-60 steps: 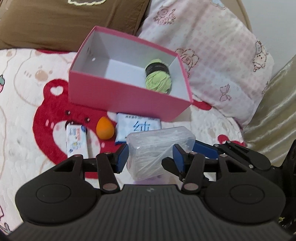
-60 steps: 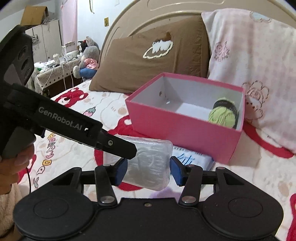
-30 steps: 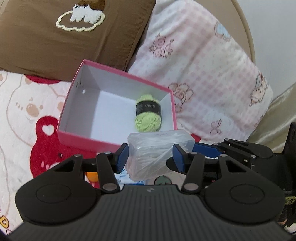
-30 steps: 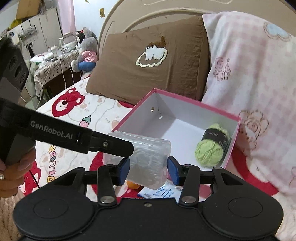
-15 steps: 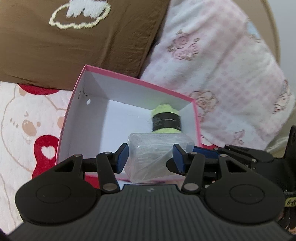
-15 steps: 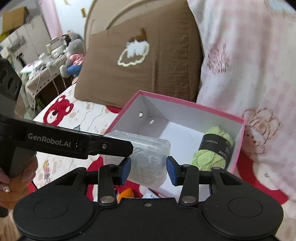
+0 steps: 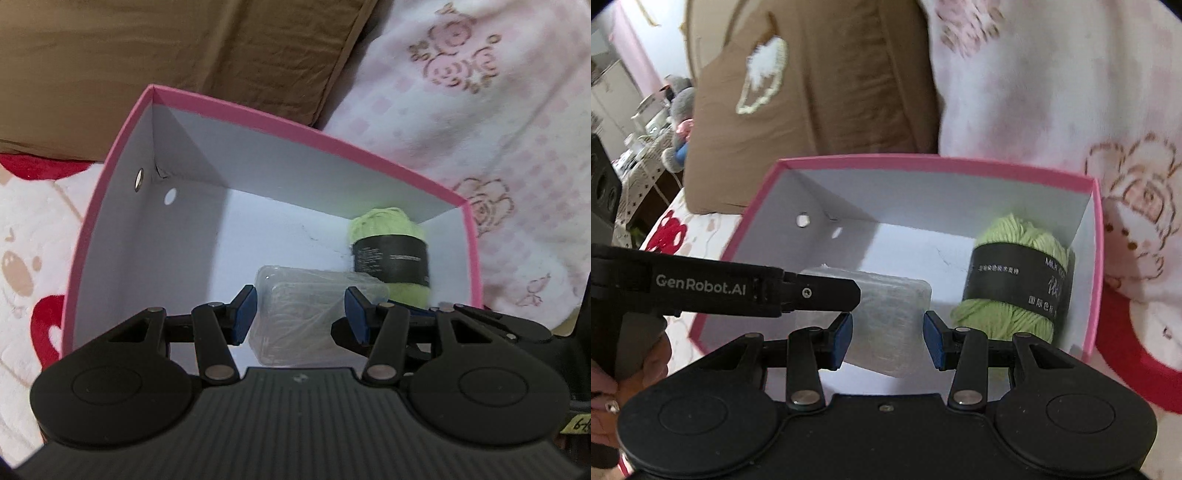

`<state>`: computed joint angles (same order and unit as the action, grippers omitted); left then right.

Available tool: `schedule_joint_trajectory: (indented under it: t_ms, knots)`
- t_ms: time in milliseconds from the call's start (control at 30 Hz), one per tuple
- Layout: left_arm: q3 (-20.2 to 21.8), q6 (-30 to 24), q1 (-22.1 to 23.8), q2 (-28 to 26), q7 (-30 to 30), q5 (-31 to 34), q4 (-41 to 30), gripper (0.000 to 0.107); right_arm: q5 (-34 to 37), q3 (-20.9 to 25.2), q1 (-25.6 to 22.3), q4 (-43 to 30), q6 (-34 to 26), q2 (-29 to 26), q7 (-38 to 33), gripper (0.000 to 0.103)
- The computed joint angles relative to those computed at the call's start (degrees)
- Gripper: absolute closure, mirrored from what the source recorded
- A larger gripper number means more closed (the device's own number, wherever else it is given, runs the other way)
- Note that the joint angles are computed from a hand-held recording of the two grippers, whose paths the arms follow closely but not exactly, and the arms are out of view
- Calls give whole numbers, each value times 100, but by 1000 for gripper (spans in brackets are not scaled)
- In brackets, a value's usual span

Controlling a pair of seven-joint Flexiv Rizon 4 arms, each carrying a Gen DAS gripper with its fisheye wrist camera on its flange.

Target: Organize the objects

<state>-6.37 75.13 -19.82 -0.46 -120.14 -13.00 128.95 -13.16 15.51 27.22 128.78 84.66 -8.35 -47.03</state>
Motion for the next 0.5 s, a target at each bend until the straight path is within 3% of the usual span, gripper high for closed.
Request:
schedule_joint_trajectory:
  t_ms: [100, 333, 500]
  knots:
    - [1, 128, 15, -112, 164, -149, 61, 56, -86, -76, 54, -88, -60, -163, 88, 55]
    - [-179, 663, 5, -385, 920, -1326, 343, 56, -1086, -529, 411, -234, -489, -365, 717, 56]
    - [-125, 911, -16, -529, 718, -904, 279, 57, -1829, -659, 496, -318, -889, -404, 1178, 57]
